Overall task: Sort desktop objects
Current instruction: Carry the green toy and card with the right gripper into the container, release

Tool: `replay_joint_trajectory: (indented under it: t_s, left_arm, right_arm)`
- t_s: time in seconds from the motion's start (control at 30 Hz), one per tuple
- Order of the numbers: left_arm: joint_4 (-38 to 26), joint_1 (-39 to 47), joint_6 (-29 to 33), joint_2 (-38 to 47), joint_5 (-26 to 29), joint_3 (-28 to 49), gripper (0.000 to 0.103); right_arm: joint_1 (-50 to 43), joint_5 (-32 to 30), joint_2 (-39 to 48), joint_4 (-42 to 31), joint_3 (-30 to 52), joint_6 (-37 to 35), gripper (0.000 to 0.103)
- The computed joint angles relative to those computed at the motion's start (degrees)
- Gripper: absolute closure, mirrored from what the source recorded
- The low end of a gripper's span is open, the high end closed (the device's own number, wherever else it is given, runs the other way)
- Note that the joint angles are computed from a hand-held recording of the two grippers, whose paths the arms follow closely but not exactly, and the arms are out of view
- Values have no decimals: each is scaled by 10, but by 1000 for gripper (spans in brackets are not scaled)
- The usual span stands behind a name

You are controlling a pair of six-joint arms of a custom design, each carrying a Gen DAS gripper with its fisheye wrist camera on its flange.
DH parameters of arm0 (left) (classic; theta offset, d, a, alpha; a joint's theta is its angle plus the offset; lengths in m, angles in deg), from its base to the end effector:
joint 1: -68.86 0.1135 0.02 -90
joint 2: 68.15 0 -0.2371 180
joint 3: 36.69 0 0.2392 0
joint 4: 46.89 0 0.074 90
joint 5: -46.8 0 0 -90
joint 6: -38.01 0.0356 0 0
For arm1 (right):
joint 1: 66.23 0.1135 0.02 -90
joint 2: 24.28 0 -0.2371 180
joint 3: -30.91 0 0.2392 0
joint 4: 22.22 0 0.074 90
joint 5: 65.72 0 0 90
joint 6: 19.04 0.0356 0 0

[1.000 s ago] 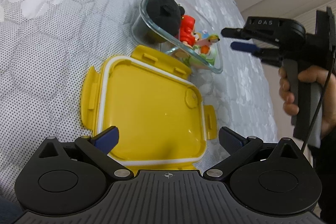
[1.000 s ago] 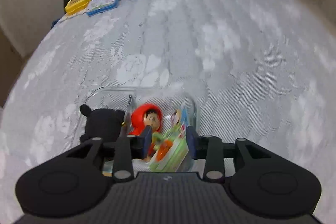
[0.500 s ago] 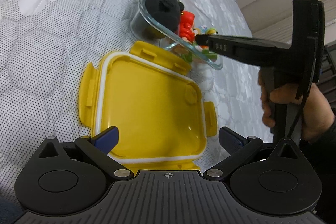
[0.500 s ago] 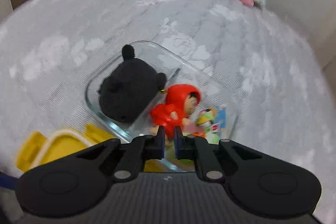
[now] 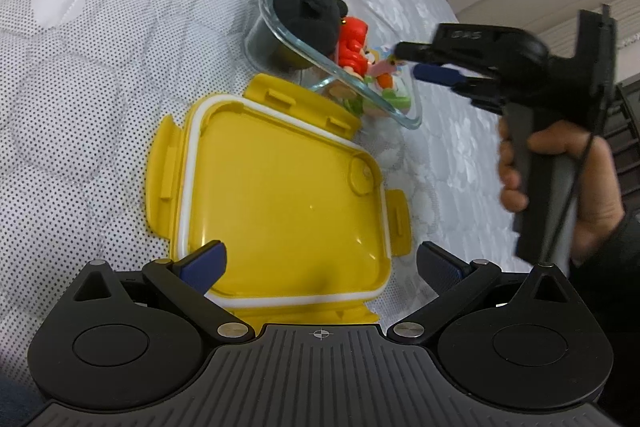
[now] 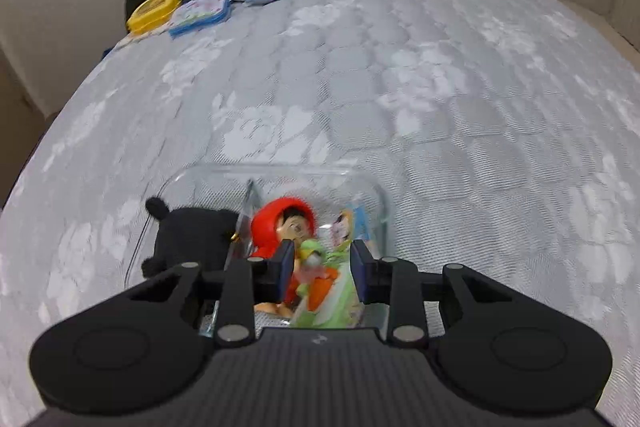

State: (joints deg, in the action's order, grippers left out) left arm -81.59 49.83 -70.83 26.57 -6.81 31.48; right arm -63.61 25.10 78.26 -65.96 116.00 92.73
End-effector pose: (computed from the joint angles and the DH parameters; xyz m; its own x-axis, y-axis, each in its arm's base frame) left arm 0.2794 -0.1187 0.1529 -0.9563 0.0549 -0.2873 0.2361 0.7245 -0.6476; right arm 0.3521 0.0156 0.1772 -0.8273 0.3334 -0.4522 0.2886 0.9428 0.1671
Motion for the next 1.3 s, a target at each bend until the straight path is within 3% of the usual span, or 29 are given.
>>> replay_joint_trajectory:
  t_s: [0.03,0.1,0.27,0.37,0.47,0.53,0.6,0.7,0.83,1.1,1.3]
  left_arm:
    - [0,0,0,1,0,0,0]
    - [-1,0,0,2,1,1,0]
    - [-1,0,-1,4,1,3,0]
    - [-2,-1,0,6,0,5,0]
    - [-3,-1,2,5,2,4,0]
    - [-2,0,0,3,4,2,0]
    - [-1,2,-1,3,5,2,0]
    - [-4,0,0,5,3,5,0]
    - [-6,-1,3,4,3,5,0]
    - [-9,1,5,7,4,7,0]
    - [-10,1,3,9,6,8,0]
  right_arm:
    - [7,3,11,1,4,-4,71]
    - [29,39,29,0,15,-33,83]
    - [122,217,30,57,-10,-211,85]
    - [145,233,19,77,-30,-272,85]
    - [132,194,23,36,-6,-246,81]
    - [99,128,20,1,19,-191,75]
    - [68,100,0,3,19,-133,74]
    - [41,115,-22,9,19,-90,74]
    - [27,110,-5,0,29,-100,78]
    - [47,100,46,65,16,-65,81]
    - [51,81,80,-6,62,-44,81]
